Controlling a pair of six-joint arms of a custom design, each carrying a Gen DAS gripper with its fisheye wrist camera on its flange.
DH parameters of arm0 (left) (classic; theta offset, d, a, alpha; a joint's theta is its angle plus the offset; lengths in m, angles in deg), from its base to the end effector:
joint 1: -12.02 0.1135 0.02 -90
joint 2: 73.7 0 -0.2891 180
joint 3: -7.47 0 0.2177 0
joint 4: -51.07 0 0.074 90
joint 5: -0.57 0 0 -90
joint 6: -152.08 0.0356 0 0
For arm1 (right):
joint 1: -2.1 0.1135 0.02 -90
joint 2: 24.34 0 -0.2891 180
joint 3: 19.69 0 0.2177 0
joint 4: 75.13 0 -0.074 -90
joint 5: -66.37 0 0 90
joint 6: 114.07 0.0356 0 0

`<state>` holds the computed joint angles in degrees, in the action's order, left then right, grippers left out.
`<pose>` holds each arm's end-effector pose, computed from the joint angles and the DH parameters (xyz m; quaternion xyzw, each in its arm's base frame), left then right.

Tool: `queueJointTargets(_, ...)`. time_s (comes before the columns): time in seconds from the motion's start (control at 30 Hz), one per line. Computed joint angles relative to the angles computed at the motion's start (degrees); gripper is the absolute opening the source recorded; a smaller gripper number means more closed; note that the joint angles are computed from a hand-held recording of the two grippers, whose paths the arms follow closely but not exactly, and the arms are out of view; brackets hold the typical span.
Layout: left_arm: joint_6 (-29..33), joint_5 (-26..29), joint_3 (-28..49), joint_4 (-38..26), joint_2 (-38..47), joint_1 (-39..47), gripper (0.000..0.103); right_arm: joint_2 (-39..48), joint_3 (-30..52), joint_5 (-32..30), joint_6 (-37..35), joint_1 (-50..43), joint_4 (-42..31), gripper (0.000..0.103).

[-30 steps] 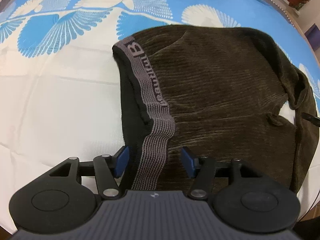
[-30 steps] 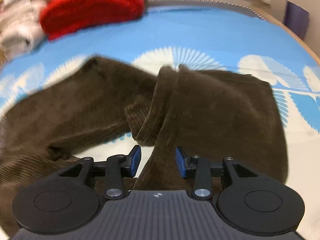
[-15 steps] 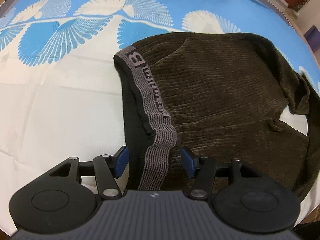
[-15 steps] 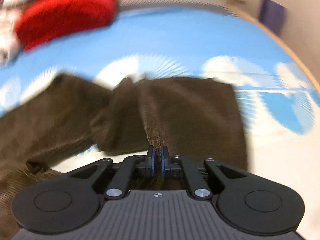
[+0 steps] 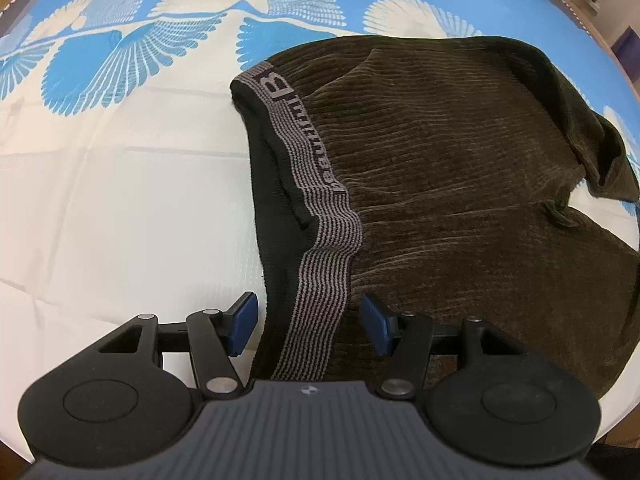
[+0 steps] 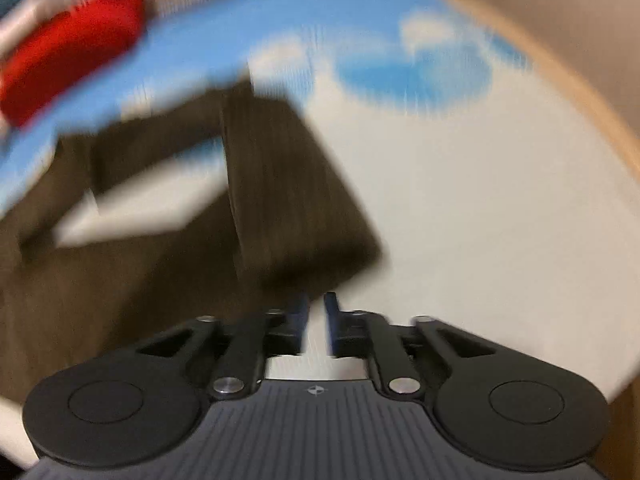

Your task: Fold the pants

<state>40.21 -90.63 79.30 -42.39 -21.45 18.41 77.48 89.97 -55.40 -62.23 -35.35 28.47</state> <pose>0.0780 0.0095 0.3098 -0.2431 0.9598 -0.0086 0.1403 0.2758 -0.1876 0.3291 -0.0568 0.9447 0.1028 0.3062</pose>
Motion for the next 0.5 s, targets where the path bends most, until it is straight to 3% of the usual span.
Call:
queueJointTargets(0.03, -0.09, -0.14, -0.1, 0.15, 0.16, 0.09, 0.063, -0.94, -1.83, 0.41, 2.11, 1.08, 3.78, 0.052)
queueJointTargets(0.13, 0.66, 0.17, -0.24, 0.33, 0.35, 1.03, 0.063, -1.81, -7.11, 1.8, 1.95, 4.93, 11.86, 0.052)
queueJointTargets(0.2, 1.42, 0.19, -0.28, 0.34, 0.47, 1.73, 0.063, -2.72, -10.98, 3.41, -4.95, 8.24, 15.94, 0.052)
queueJointTargets(0.3, 4.31, 0.72, -0.52, 0.16, 0.34, 5.07, 0.064, -8.37, -20.61, 2.65, -22.51, 11.94, 22.01, 0.052)
queueJointTargets(0.4, 6.28, 1.11, -1.31, 0.67, 0.69, 6.73, 0.064, -11.99, -28.26, 6.94, -34.7, 16.01, 27.13, 0.051)
queueJointTargets(0.47, 6.63, 1.04, -1.98, 1.24, 0.89, 6.07, 0.064, -12.4, -33.25, 12.78, -38.94, 18.78, 33.44, 0.047)
queueJointTargets(0.5, 6.51, 1.15, -2.42, 1.54, 0.93, 5.43, 0.064, -12.48, -35.95, 16.28, -40.0, 19.78, 38.52, 0.026)
